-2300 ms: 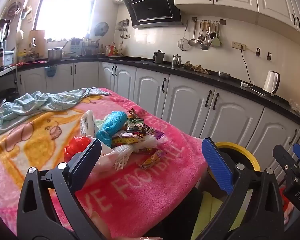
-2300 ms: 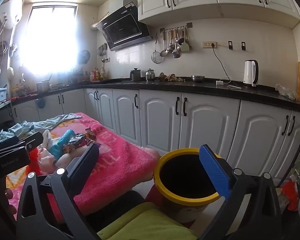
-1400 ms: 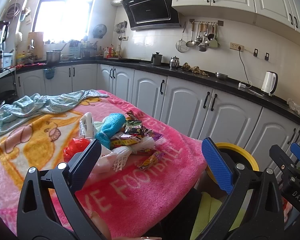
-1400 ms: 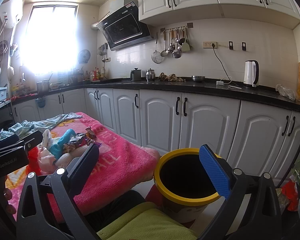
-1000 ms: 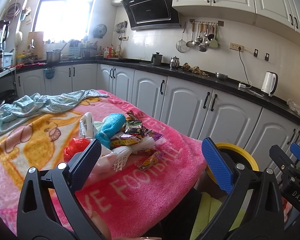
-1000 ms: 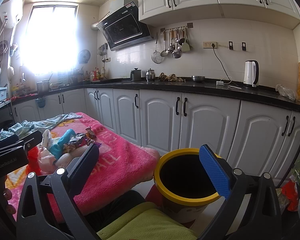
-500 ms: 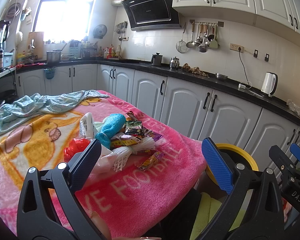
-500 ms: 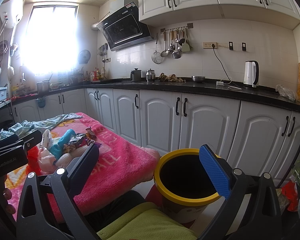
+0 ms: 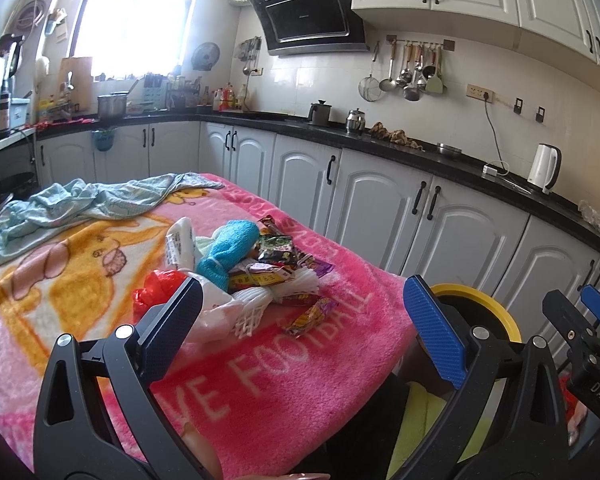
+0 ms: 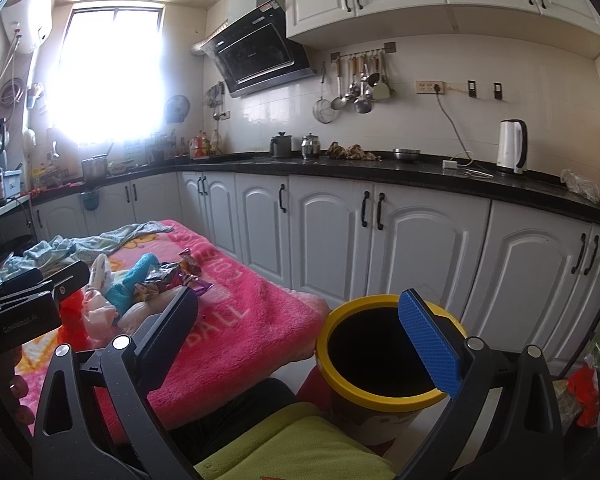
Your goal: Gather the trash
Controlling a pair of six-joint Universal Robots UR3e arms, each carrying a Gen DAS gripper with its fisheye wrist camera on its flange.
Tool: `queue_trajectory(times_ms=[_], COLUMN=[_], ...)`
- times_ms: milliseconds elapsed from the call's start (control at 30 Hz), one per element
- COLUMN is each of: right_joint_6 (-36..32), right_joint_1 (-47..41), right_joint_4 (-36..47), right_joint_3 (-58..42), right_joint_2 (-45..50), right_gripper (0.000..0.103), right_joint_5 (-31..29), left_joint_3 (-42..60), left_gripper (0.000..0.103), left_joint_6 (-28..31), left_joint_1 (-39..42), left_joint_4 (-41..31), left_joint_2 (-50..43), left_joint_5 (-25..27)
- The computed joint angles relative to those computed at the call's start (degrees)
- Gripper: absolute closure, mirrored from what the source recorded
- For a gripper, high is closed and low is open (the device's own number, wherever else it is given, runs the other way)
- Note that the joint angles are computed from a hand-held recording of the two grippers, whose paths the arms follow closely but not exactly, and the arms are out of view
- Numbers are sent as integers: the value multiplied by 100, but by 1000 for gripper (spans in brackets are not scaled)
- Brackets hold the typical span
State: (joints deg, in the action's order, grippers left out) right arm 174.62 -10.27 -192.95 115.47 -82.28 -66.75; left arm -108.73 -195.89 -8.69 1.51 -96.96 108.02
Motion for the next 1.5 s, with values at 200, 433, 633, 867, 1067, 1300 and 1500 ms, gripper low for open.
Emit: queue_trajectory(times_ms=[200,433,633,867,1067,1300,1500], right_joint_6=[-213,-375,-531,-739,-889,-1306,-1766], right_joint_1=[119,512,946,1366,1751,2039,2190], right_joint_4=[290,259,500,1413,2378,3756,5234], right_joint_3=[-257,-878,-1704,-2862,-4185,-6067,-8009], right_joint_2=[116,571,1008,1563,2350,3575,4760], right_gripper=[5,5,5,5,5,5,7], right_joint_5=[260,482,614,712,656,422,313], left_joint_3=[-356,-813,-1134,-1392,-1508,-1625,-1484], left_gripper=[11,11,11,11,11,11,11], left_joint_6=[-107,-228,-345,-302,-120,282,476], left_joint_1=[410,984,1635,2264,2739,3116,3338], left_joint_4=[92,122,-5,-226,-449,-370,-410], left_joint_2=[267,729,1161,1447,1429,1104,647], left_joint_5=[-179,-350,-566,-895,-1434,-2268,-2703])
